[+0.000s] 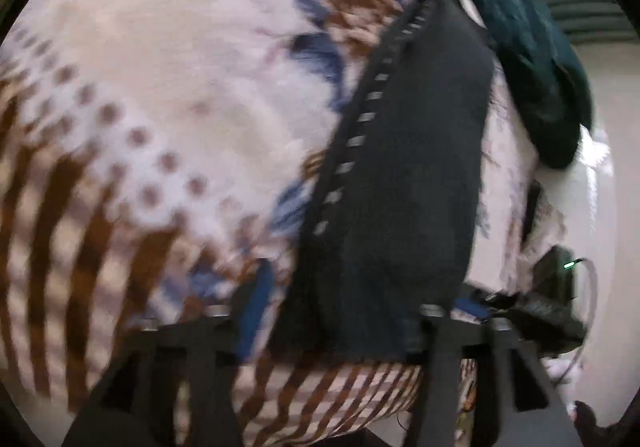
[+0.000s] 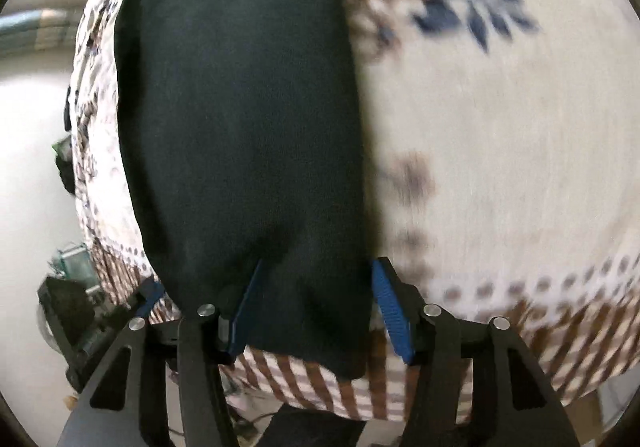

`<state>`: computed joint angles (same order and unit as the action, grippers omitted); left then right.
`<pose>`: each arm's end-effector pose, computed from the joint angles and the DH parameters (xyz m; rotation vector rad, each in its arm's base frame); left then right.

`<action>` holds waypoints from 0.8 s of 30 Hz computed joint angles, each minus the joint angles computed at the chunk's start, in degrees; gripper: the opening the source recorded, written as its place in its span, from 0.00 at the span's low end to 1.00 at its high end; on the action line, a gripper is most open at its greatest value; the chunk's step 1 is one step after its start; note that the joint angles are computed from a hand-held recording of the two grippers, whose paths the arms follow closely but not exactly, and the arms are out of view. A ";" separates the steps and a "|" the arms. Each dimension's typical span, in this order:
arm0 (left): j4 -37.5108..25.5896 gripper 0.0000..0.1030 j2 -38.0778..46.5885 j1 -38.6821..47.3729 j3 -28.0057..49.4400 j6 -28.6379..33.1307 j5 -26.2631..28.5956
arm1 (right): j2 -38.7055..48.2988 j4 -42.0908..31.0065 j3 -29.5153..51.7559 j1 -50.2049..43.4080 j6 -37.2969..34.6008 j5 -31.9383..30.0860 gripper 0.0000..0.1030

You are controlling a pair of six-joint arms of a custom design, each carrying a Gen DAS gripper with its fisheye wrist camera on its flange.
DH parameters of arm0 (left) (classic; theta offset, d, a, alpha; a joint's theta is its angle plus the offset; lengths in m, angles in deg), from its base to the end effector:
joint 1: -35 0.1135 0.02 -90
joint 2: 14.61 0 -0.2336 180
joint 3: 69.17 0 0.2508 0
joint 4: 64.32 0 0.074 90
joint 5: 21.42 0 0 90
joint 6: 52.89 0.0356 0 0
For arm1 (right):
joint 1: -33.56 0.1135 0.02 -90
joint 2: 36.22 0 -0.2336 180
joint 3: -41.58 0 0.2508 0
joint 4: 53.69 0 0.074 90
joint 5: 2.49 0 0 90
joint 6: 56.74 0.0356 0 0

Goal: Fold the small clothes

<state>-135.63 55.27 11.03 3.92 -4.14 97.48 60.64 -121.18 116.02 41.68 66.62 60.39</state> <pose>0.2025 -0.1089 0.2493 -0.2972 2.9327 -0.9460 0.2748 0.0556 0.1441 -0.6339 -2.8336 -0.6557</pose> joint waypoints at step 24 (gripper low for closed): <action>-0.22 0.07 10.89 -0.30 18.25 14.46 7.19 | -36.37 29.59 -33.09 4.53 33.18 -5.02 0.10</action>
